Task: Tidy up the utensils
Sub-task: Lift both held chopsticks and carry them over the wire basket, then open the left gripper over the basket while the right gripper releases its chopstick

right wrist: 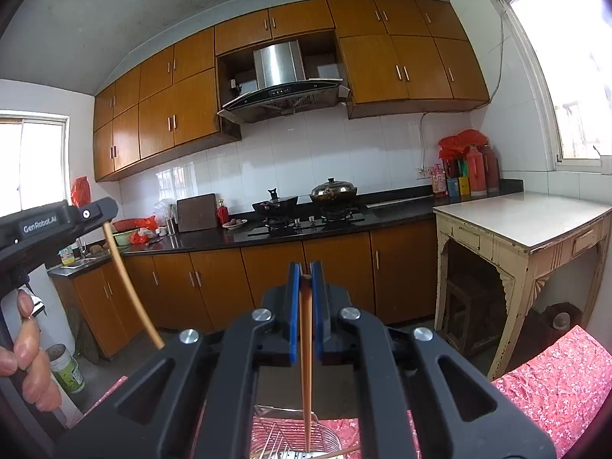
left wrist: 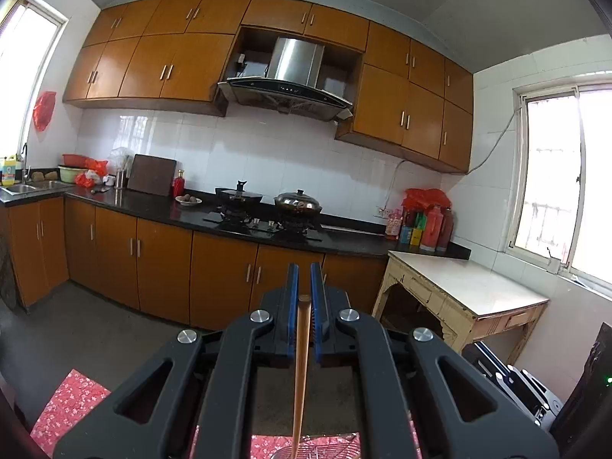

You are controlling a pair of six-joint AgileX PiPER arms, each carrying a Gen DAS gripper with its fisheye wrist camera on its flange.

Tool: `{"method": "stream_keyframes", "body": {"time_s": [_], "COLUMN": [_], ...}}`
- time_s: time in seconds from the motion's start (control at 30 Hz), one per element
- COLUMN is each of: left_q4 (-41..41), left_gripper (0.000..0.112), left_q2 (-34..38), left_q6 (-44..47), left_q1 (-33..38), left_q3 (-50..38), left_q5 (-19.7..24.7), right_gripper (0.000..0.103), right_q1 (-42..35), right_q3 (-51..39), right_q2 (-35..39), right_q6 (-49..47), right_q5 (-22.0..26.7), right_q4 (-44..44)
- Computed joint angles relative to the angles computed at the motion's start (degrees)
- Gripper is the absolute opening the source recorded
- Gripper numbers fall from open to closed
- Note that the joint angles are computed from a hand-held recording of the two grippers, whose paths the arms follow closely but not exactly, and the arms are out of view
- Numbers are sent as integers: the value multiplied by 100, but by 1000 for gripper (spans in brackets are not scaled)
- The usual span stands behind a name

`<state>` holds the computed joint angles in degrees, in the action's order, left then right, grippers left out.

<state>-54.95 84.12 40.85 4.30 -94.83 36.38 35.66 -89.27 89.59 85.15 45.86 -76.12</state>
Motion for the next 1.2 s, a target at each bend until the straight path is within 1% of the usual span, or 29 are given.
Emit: {"method": "stream_keyframes", "body": {"time_s": [0.1,0.23,0.33,0.5,0.67,0.73,0.77,0.8,0.83,0.9,0.97,1.03,1.1,1.13,1.17,1.2], "left_q4": [112,219,328,551,774,944,991,1011,1039,1048,1032,989,857,814,765,646], "left_gripper": [6,6,6,6,6,7,7,7,9,18,34,37,39,45,54,58], "left_q2": [70,272,316,345,381,402,391,380,364,338,262,167,57,-5,-90,-231], "left_q6": [-24,-243,-258,-258,-291,-390,-403,-401,-430,-458,-431,-358,-187,-129,-64,79], "left_q1": [-100,-79,-93,-147,-180,-179,-167,-146,-108,-19,58,177,380,462,560,728], "left_q3": [142,128,239,430,545,514,517,521,511,481,542,609,696,751,829,979], "left_q5": [-46,180,195,158,186,211,217,226,258,326,296,304,419,445,473,521], "right_gripper": [8,7,8,8,8,10,21,37,41,42,42,42,42,42,42,43], "right_q1": [-51,-139,-269,-323,-426,-428,-419,-401,-369,-315,-268,-190,-87,-16,51,102], "right_q3": [113,237,267,299,257,259,280,285,333,446,536,664,851,963,1085,1210], "right_q2": [28,138,220,318,442,472,463,452,422,326,214,82,-106,-214,-328,-443], "right_q6": [107,164,145,163,32,-48,-31,-23,78,194,200,268,314,342,377,411], "right_q5": [-94,-204,-371,-479,-622,-596,-587,-529,-466,-369,-271,-135,48,166,264,325], "right_q4": [-25,66,236,285,578,656,634,615,505,327,302,229,163,135,124,116]}}
